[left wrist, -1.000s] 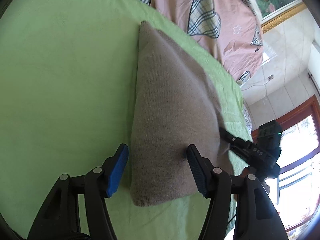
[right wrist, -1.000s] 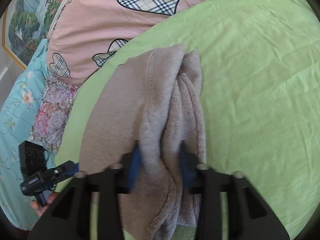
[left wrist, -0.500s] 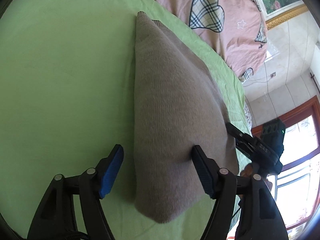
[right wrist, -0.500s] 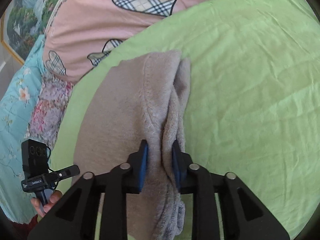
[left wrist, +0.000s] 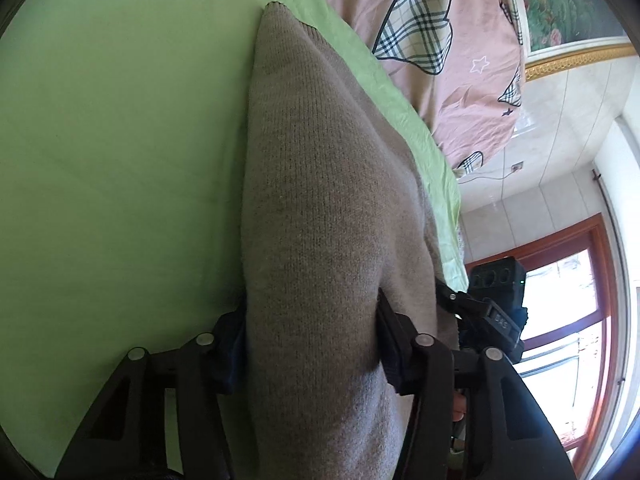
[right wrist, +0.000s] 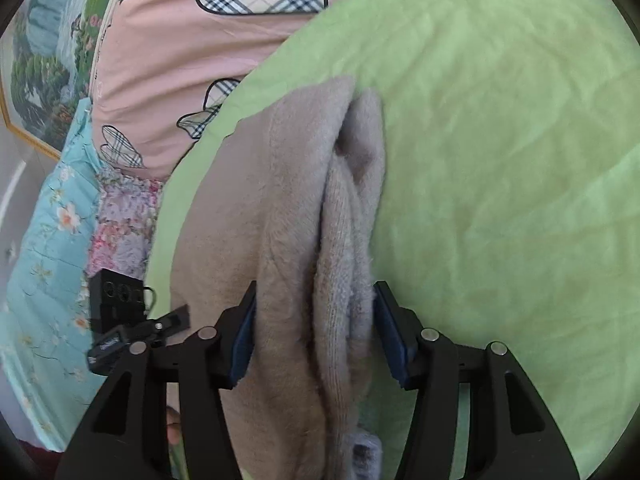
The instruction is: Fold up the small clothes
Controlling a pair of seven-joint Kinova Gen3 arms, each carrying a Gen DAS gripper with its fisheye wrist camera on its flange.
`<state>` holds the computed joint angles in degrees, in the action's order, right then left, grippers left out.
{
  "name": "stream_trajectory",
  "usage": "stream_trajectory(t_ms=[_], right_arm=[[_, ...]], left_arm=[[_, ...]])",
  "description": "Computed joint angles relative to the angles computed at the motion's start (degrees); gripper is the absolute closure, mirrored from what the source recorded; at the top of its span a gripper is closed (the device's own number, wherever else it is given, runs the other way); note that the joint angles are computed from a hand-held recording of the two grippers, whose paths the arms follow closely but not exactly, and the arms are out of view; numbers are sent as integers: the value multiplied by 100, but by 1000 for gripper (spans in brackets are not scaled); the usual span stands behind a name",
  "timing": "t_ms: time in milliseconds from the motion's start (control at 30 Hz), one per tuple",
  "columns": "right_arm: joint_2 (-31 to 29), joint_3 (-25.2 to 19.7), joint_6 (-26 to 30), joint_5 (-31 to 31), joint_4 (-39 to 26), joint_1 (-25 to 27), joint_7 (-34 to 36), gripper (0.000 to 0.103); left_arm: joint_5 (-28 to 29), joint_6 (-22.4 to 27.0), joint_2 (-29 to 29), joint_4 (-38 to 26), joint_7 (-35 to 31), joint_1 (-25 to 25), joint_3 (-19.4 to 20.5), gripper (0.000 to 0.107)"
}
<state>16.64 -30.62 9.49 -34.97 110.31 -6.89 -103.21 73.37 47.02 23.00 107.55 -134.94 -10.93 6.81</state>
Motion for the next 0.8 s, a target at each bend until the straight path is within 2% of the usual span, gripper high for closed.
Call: stream_trajectory(t_ms=[67,100,200,233,300,433,533,600,667,733,800], right_arm=[[102,-277,-20,-166,-35,212,256,61],[78,-257,-19,-123,-46,159,244,65],[-168,249,-50,287,-67,-492,-232,70],[-212,289,-83,310,-76,-626,-312,71],[-204,57,-239,247,-59,-627,-255,71],[140,-808,-771,426,-121,-465,-232,71],[526,-966,-918,790,-389,-786,-274,71],[711,-698,-801,918,-610,-1213,-378,72],[821,-215,-501,1184,-860,-1744,-651,72],[842,306,-286,1522,-1003,-2265,-1100,71],[760,701,-298,1505,-968,-2622,-1268,70]], left_arm=[[84,25,-71,67,-93,-41,0,64],[113,26,-147,105,-128,-44,-12,66],[22,19,-558,293,-184,-40,-129,68],[-3,62,-765,422,-247,-83,-194,68],[-29,223,-1149,709,-385,-194,-377,68],[-397,493,-2108,1381,-501,-414,-923,68],[-717,766,-2649,1797,-573,-610,-1394,68],[-868,930,-2771,2044,-658,-752,-1665,68],[-1010,1033,-2688,2249,-705,-892,-1837,68],[-867,1292,-2505,2471,-999,-1109,-2015,66],[-664,1415,-2446,2667,-1241,-1313,-2068,61]])
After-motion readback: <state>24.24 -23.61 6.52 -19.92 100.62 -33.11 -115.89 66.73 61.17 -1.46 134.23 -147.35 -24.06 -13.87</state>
